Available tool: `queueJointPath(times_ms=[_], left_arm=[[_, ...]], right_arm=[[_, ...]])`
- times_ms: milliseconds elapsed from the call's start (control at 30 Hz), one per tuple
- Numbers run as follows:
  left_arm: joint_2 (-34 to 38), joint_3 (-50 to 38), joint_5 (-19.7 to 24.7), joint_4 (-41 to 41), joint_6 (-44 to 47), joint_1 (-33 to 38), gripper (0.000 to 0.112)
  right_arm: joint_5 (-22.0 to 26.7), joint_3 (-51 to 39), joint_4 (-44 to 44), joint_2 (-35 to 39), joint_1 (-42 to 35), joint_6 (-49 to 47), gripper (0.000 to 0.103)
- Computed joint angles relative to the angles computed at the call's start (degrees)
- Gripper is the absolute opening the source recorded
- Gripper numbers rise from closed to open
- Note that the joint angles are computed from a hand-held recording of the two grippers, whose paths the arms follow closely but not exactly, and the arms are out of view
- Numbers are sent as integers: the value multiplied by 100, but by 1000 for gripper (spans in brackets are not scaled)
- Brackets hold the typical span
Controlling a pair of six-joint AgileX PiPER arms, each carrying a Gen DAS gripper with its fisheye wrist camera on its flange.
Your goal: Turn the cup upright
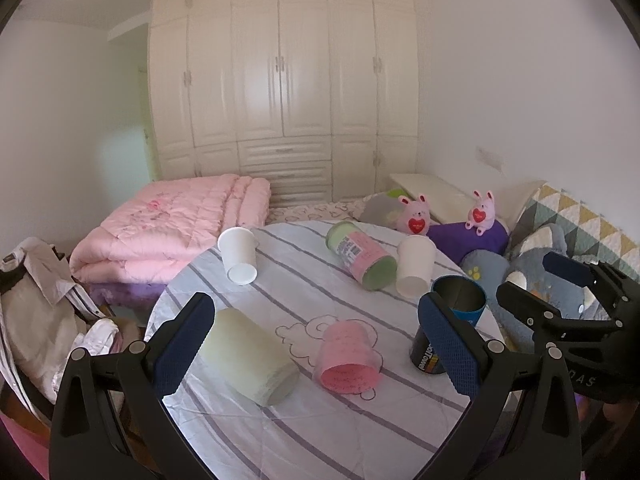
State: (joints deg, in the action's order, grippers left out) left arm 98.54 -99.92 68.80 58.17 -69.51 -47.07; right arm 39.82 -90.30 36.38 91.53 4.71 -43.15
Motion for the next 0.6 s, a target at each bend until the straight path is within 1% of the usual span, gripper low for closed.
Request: queueJointPath(times_ms=[67, 300, 400, 433, 500, 567, 600], left_arm=[[28, -39, -21, 11, 18, 9, 103], [79, -82, -246, 12, 84, 26, 103], [56, -128, -413, -236, 243, 95, 103], [61, -173, -453, -366, 337, 134, 103], [154, -383, -433, -666, 633, 171, 103], [282, -629, -337, -882, 839, 210, 103], [395, -845, -195, -1089, 1055, 235, 103]], right_arm=[[17, -17, 54, 5, -29, -26, 83], [-270, 161, 347, -101, -46, -341, 83], [-351, 205, 309, -111, -16, -334, 83], [-264, 131, 122, -79, 11, -171, 83], [-50, 24, 87, -47, -12, -98, 83], [400, -208, 86, 56, -94, -21, 83], [555, -285, 100, 97, -134, -7, 83]])
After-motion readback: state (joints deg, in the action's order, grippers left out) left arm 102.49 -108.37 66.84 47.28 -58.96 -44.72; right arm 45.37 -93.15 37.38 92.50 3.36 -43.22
